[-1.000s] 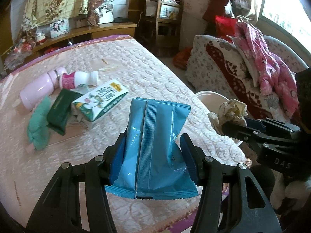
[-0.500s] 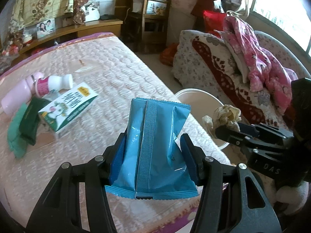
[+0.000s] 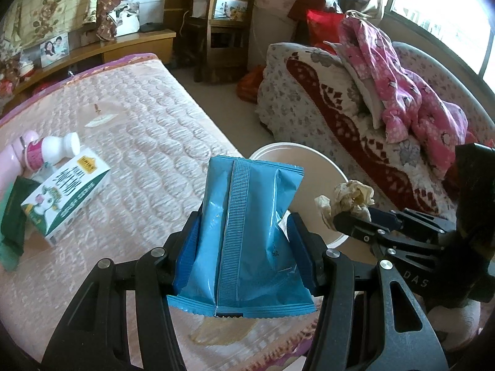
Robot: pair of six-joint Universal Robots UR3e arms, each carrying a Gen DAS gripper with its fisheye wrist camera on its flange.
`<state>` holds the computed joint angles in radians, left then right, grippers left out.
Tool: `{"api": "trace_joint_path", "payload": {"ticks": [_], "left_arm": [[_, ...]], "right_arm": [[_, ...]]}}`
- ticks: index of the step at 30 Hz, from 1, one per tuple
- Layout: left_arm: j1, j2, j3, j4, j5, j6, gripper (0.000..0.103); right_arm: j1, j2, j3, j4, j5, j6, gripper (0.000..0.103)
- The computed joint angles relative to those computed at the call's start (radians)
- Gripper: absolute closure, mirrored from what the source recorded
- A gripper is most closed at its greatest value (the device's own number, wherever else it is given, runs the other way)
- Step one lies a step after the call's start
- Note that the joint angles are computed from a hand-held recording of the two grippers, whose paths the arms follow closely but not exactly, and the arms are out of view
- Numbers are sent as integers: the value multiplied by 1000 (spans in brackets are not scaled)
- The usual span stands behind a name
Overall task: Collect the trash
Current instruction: 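Carry the glove and wet-wipe packet in both grippers over the white bucket, then open both grippers to drop the glove and wet-wipe packet into the bucket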
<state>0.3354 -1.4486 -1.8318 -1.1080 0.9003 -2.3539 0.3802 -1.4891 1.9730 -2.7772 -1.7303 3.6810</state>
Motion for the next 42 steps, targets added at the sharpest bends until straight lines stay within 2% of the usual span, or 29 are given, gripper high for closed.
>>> {"api": "trace_joint_path", "payload": {"ticks": [13,22,35,42], "left_arm": [[-153,-124,81,70,38,-134,49],[-249,-219,122,129,78,-204,49],[-331,-330,198,179,121,-265,49],[-339,-364,224,178,110,-280,48]], "right_arm": [[-106,-83,130,-4,8,-27,71],[-186,-103,212,-43,51,-52,71],[-225,-58,224,-73,54,-69,71],[-285,-50,275,-108,84,-72,69]]}}
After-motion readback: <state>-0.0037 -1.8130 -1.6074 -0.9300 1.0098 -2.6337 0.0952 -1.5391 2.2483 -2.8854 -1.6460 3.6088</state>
